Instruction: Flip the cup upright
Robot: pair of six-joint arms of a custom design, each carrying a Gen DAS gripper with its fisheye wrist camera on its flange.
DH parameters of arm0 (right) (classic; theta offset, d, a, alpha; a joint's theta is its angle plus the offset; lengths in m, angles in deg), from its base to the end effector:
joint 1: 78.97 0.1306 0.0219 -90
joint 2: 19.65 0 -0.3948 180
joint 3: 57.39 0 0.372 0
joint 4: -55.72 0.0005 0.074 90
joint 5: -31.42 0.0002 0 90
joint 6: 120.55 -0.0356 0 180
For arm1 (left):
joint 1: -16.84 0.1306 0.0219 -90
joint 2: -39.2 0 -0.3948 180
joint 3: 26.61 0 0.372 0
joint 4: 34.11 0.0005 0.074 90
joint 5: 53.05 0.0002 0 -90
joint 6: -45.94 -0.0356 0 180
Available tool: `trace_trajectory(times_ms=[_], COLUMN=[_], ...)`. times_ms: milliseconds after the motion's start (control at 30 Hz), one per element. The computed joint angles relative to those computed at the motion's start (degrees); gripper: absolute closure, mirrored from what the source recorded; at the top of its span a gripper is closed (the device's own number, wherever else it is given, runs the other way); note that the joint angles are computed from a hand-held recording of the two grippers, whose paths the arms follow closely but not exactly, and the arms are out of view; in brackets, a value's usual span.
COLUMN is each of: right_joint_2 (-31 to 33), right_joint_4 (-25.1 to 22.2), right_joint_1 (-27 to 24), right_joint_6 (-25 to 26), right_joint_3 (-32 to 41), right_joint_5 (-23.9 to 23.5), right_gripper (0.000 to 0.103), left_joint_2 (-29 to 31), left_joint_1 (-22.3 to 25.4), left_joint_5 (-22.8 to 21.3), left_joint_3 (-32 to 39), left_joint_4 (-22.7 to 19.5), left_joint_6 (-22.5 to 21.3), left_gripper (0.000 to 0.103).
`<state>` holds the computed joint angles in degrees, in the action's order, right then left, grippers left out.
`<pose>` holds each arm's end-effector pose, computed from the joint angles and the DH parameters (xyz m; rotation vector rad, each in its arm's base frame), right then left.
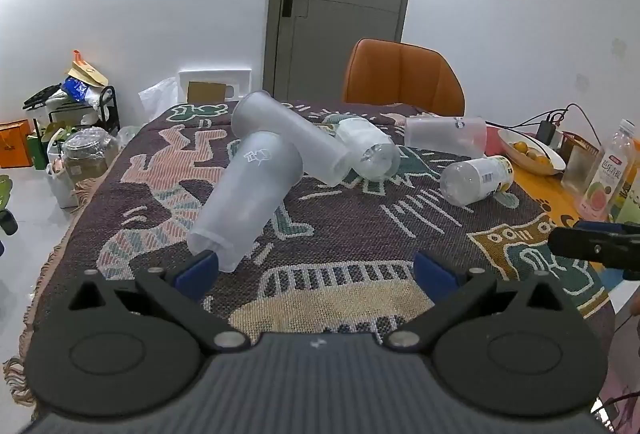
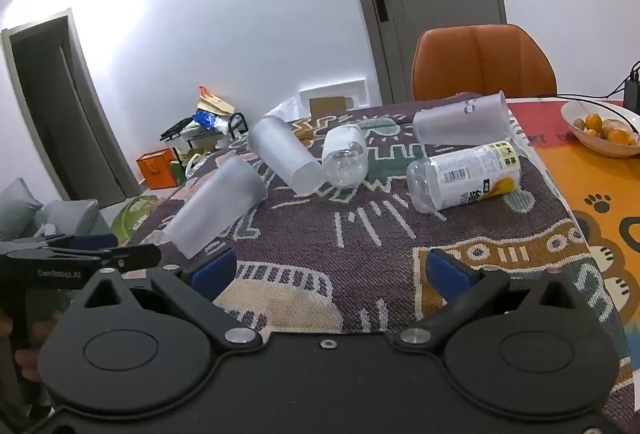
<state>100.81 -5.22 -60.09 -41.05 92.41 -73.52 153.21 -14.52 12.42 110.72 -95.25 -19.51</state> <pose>0.6014 0.2148 0.5962 -0.3143 2.1333 0.5776 0.5267 -0.3043 0.5731 -0.1008 2.1613 -0.0807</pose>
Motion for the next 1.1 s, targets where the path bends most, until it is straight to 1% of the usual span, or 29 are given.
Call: trace_trajectory(times_ms=[167,200,267,600,1100], right_joint_2=[-7.3,-7.9,-8.5,-8.3,-8.3], right_joint_4=[4.0,5.3,5.8,5.4,5.0], right_joint_1=[2.3,2.4,2.6,2.8,2.6], right_joint_6=[-0.8,-1.2,-1.4,-1.2,-1.2], right_joint_3=[-11.3,-12.5,-13.6,-13.6,-13.7], right_joint_5=[2.0,2.6,2.7,3.8,4.0], right_gripper=[0.0,0.0,0.0,0.0,0.0], left_joint_2=[-0.2,-0.4,-0.1,0.5,0.6], left_joint_1=[-0.4,-0.5,-0.4,-0.3,-0.8], left_joint_5=[-0.3,-0.4,-0.3,-0.3,-0.1], left_joint_3=[-0.2,-0.4,-0.2,0.7,0.5], left_joint_4=[-0.3,-0.3,-0.5,-1.1,-0.9], left_joint_6=[0.4,0.4,0.4,0.5,0.0], left_gripper=[0.0,0.0,0.0,0.0,0.0])
